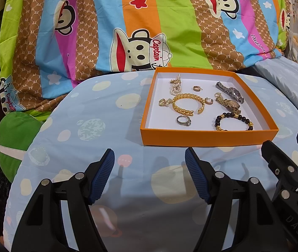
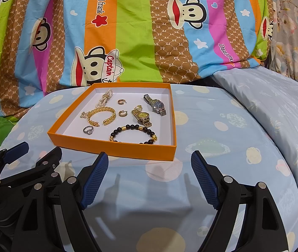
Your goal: Organize jewelry
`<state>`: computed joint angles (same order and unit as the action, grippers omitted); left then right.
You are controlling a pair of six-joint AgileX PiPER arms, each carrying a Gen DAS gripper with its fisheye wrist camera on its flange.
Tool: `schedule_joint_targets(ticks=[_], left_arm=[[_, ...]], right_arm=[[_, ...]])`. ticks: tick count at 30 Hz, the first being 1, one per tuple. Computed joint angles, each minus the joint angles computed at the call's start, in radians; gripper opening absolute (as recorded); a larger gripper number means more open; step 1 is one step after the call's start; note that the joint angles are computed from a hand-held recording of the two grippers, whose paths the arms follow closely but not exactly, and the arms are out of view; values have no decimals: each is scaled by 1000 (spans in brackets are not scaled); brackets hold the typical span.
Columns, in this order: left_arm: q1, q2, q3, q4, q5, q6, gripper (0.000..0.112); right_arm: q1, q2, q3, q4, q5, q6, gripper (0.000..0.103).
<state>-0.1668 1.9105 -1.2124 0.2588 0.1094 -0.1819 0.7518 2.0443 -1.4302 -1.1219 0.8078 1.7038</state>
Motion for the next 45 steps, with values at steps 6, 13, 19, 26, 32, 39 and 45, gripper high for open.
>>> schedule_joint_targets(ticks=[6,13,19,26,32,39,45], left_arm=[[-1,-1,1,15,0,-15,67],[11,2,-6,79,2,-76,73],[18,5,-10,131,2,-135,82],[12,2,-3,222,-16,-228,83],[11,10,-14,159,-5,-163,83],[15,18,-25,-34,0,31,83],[12,18,-23,12,0,-18,84]], right_arm=[[0,1,0,-1,0,1,80],[0,-1,2,-5,0,6,80],[0,-13,13,-17,0,23,80],[3,-12,18,-34,2,52,81],[3,-11,18,-39,4,55,81],[5,-11,18,-37,5,54,81],[5,-10,17,-37,6,54,82]])
